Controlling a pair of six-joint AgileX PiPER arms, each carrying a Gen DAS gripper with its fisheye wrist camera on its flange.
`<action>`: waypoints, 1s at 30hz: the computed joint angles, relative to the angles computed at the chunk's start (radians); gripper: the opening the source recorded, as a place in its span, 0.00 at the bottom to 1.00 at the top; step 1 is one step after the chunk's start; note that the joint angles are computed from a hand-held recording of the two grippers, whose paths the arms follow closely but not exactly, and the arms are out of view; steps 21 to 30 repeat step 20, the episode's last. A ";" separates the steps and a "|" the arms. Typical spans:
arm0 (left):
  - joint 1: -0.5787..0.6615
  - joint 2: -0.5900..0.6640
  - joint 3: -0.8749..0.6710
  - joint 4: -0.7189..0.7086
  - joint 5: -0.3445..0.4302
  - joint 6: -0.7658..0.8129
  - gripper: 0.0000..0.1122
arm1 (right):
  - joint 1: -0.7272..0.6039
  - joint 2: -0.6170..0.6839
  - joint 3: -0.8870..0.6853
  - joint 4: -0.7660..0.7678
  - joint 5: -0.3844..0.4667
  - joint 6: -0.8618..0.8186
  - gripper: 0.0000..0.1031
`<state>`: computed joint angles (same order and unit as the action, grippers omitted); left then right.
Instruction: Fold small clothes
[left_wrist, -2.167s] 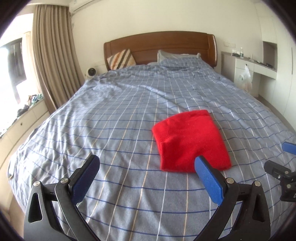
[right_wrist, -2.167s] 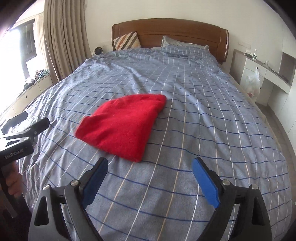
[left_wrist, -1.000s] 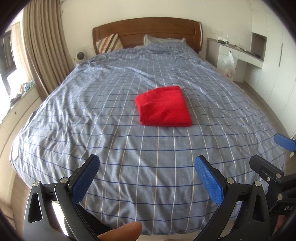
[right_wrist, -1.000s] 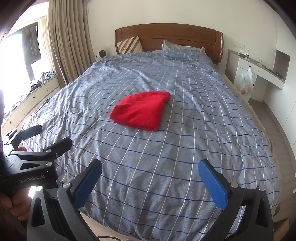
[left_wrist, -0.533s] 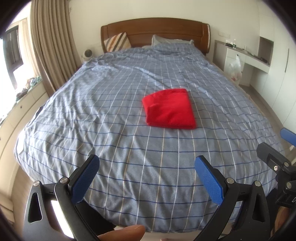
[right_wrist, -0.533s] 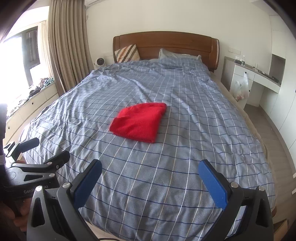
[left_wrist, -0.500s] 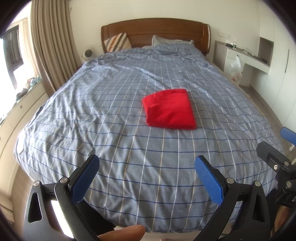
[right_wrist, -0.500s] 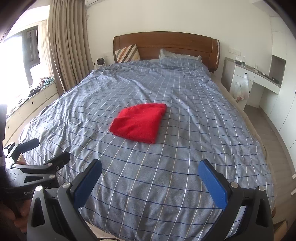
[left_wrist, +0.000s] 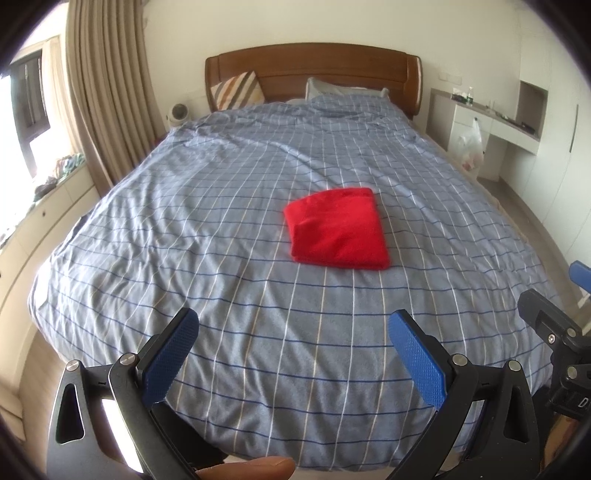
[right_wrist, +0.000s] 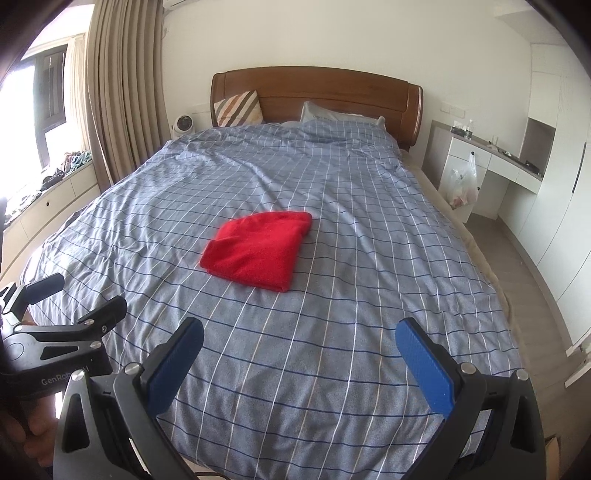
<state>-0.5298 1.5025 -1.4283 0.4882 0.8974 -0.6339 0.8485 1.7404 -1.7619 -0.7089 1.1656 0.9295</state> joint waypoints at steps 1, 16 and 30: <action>-0.008 -0.003 0.000 0.007 0.002 -0.002 0.92 | -0.002 -0.003 0.002 0.000 0.001 0.000 0.99; -0.009 -0.024 0.019 -0.016 -0.039 -0.006 0.92 | -0.018 -0.032 0.056 -0.005 -0.011 0.024 0.99; -0.021 -0.025 0.024 0.016 -0.039 -0.028 0.92 | -0.021 -0.036 0.061 -0.003 -0.016 0.023 0.99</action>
